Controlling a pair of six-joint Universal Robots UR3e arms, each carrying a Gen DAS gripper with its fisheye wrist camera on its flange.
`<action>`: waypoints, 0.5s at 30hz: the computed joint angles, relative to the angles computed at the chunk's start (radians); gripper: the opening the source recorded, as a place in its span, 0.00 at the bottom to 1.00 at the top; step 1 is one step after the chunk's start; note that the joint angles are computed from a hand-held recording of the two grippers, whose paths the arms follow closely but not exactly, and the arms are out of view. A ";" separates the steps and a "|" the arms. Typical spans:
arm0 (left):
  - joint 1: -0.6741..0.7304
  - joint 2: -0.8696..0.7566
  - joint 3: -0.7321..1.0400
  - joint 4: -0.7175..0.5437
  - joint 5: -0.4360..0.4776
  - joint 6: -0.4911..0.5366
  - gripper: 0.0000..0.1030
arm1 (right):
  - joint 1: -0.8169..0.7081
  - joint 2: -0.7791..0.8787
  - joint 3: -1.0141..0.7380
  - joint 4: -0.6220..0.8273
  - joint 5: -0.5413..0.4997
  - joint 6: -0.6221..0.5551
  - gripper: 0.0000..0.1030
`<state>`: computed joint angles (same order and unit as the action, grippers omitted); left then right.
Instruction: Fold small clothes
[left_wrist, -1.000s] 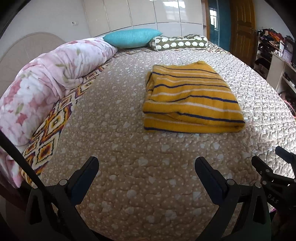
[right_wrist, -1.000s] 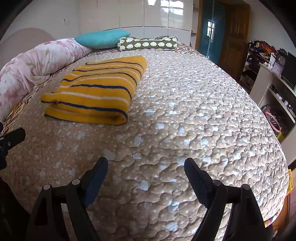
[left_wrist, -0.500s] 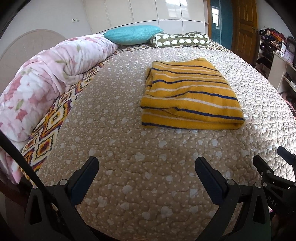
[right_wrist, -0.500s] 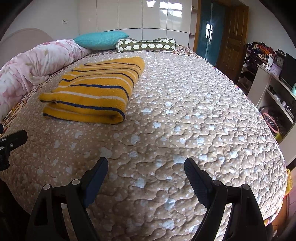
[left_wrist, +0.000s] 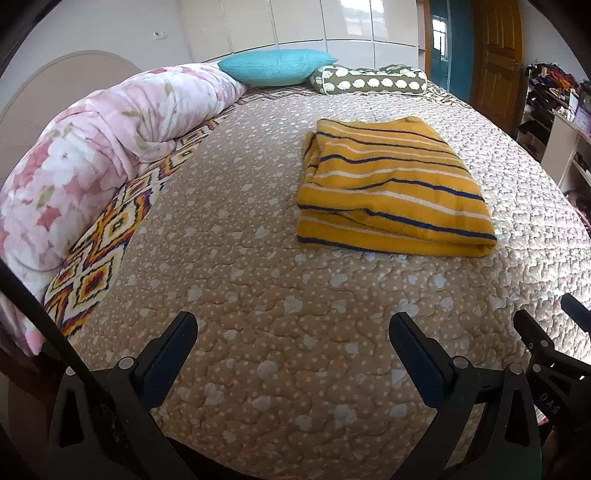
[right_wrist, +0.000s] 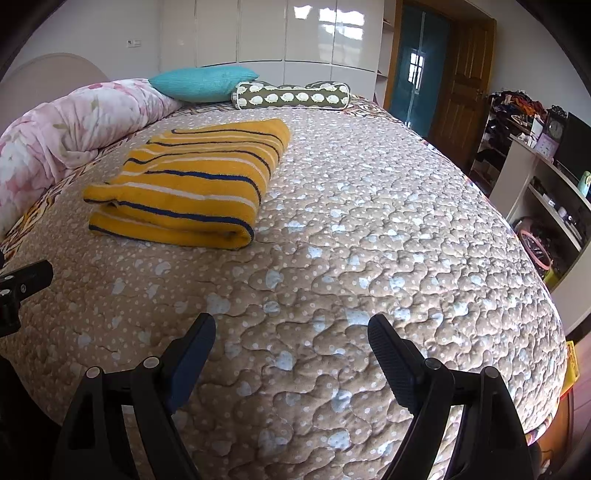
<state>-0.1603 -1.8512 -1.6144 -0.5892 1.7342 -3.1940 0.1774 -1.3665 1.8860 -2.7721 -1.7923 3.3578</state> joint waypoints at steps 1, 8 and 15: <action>0.001 0.000 0.000 -0.002 -0.002 0.000 1.00 | 0.000 -0.001 0.001 0.000 0.000 0.000 0.85; 0.001 0.003 -0.004 -0.011 -0.006 0.000 1.00 | 0.010 -0.005 0.006 -0.004 -0.005 -0.004 0.85; 0.002 0.002 -0.001 -0.024 -0.015 -0.003 1.00 | 0.007 -0.011 0.012 -0.002 -0.003 0.004 0.85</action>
<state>-0.1588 -1.8489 -1.6157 -0.6130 1.7189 -3.1970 0.1845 -1.3771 1.8979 -2.7741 -1.7957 3.3621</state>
